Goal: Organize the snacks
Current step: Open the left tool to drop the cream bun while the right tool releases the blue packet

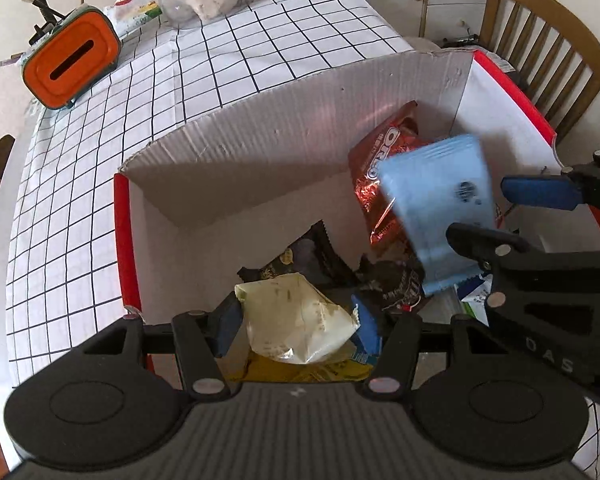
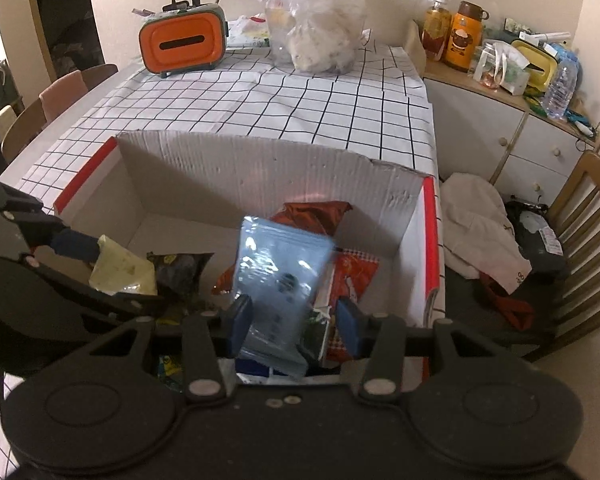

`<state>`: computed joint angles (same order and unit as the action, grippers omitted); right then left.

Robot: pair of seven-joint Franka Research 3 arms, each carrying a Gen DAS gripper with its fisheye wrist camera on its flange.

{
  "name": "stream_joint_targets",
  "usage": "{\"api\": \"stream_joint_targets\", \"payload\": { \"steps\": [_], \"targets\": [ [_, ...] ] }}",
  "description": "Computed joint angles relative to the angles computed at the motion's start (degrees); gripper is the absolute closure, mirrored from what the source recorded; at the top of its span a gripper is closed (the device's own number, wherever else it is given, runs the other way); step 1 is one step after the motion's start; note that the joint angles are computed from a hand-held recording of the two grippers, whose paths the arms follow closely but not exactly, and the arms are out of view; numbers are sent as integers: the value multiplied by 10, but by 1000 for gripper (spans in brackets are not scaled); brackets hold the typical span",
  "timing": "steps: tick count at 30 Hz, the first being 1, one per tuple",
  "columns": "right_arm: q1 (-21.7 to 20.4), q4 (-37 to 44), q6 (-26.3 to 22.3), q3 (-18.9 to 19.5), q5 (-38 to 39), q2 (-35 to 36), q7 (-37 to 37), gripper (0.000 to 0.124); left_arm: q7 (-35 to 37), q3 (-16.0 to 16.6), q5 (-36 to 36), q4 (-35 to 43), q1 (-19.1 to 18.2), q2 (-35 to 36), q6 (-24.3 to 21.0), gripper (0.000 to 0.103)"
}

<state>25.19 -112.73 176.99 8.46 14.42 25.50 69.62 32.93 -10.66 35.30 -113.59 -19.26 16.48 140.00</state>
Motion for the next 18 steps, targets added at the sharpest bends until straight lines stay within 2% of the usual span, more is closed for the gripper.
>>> {"api": "stream_joint_targets", "payload": {
  "steps": [6, 12, 18],
  "targets": [
    [-22, -10, -2, 23, 20, -10, -13, 77, -15, 1, 8, -18, 0, -13, 16, 44],
    [-59, -36, 8, 68, 56, -31, -50, 76, -50, 3, 42, -40, -3, -34, 30, 32],
    [-108, -62, 24, 130, 120, -55, -103, 65, -77, -3, 52, -75, 3, -63, 51, 30]
  ]
}}
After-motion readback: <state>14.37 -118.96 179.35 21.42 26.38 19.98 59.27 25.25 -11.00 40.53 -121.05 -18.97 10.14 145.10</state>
